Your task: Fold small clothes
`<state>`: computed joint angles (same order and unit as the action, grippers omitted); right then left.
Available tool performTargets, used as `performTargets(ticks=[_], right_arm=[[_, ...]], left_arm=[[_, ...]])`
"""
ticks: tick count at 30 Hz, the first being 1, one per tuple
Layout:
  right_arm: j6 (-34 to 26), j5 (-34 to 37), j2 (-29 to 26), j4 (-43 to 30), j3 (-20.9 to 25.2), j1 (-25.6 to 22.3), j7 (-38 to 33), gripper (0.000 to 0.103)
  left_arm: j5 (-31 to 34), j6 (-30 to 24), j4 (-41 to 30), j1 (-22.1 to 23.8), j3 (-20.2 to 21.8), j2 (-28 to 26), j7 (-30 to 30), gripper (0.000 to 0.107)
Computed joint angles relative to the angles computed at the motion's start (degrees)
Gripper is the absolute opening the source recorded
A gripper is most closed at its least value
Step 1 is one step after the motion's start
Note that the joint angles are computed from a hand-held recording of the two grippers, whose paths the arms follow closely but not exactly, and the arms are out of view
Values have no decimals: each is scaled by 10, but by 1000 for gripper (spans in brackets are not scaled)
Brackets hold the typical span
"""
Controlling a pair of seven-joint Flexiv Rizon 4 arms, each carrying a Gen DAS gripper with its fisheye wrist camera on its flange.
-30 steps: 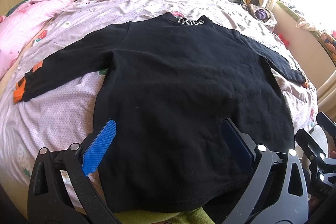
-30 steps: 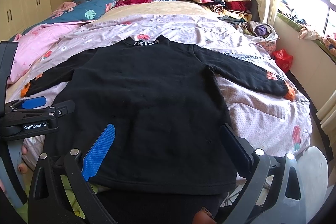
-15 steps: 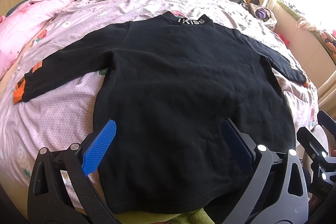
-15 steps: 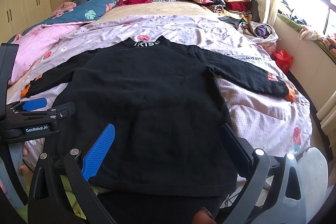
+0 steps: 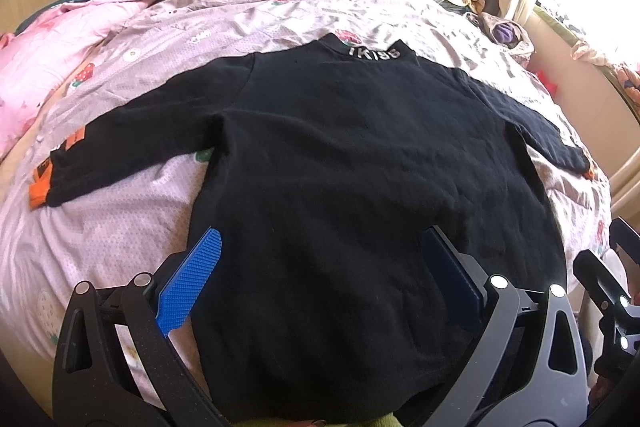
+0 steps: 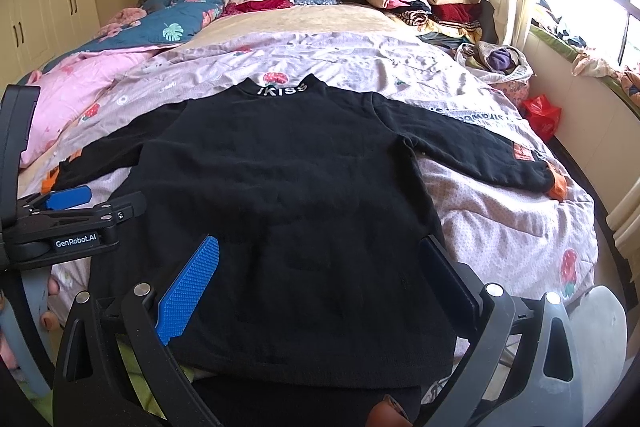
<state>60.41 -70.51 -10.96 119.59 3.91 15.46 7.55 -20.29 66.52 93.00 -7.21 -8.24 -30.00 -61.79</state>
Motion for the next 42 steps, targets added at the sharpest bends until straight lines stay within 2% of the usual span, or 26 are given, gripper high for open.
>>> performTargets(ticks=[12, 24, 34, 42], right_arm=[[10, 11, -24, -54, -20, -7, -26, 99], [20, 42, -47, -93, -48, -28, -41, 99], [5, 76, -39, -78, -63, -59, -31, 99], [-9, 97, -26, -50, -70, -93, -2, 99]], left_arm=[[52, -25, -125, -26, 29, -61, -57, 94], [96, -111, -285, -56, 48, -146, -112, 94], [111, -159, -383, -75, 44, -202, -125, 94], [112, -222, -492, -94, 44, -263, -136, 94]])
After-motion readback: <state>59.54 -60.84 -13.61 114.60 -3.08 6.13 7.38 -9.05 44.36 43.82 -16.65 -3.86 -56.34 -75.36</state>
